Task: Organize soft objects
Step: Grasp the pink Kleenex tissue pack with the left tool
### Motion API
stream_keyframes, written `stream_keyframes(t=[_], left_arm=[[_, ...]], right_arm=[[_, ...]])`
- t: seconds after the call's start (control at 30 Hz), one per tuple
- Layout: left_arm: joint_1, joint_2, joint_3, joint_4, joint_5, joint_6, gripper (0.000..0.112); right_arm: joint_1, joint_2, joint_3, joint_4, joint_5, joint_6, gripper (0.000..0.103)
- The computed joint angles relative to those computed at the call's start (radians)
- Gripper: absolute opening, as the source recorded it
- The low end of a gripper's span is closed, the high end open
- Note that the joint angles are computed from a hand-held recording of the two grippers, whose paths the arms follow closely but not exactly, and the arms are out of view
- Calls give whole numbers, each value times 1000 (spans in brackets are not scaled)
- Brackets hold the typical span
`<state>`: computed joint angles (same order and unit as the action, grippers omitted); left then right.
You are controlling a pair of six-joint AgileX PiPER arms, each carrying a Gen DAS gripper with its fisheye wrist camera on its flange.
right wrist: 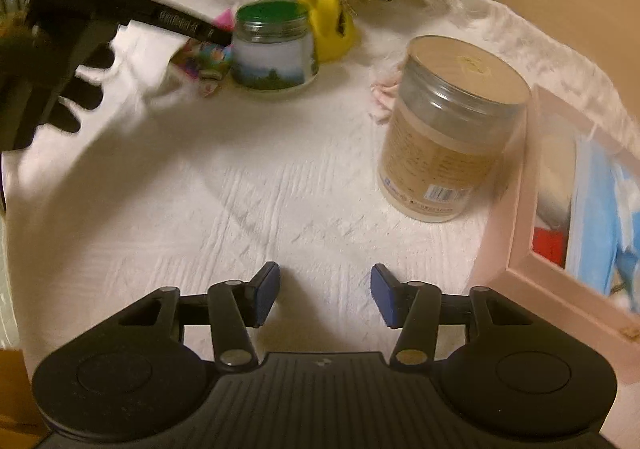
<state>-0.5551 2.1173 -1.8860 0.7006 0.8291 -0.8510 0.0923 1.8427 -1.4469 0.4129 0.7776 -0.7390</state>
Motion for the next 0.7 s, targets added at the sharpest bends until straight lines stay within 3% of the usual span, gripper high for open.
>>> stream_keyframes(t=[0.17, 0.27, 0.33, 0.47, 0.6, 0.7], left_arm=[[-41, -60, 67, 167, 43, -203, 44], [-30, -73, 89, 183, -4, -263, 43], [-35, -42, 49, 138, -3, -195, 44], [-80, 39, -23, 164, 58, -119, 26], [-88, 88, -48, 148, 113, -33, 32], [-101, 85, 6, 232, 118, -60, 39]], right_arm=[[-24, 0, 46, 73, -62, -40, 68], [-33, -17, 96, 128, -113, -92, 70], [-28, -26, 118, 143, -148, -98, 74], [-35, -31, 157, 199, -202, -127, 82], [-49, -60, 243, 354, -274, -291, 83], [-47, -70, 266, 391, -297, -325, 84]])
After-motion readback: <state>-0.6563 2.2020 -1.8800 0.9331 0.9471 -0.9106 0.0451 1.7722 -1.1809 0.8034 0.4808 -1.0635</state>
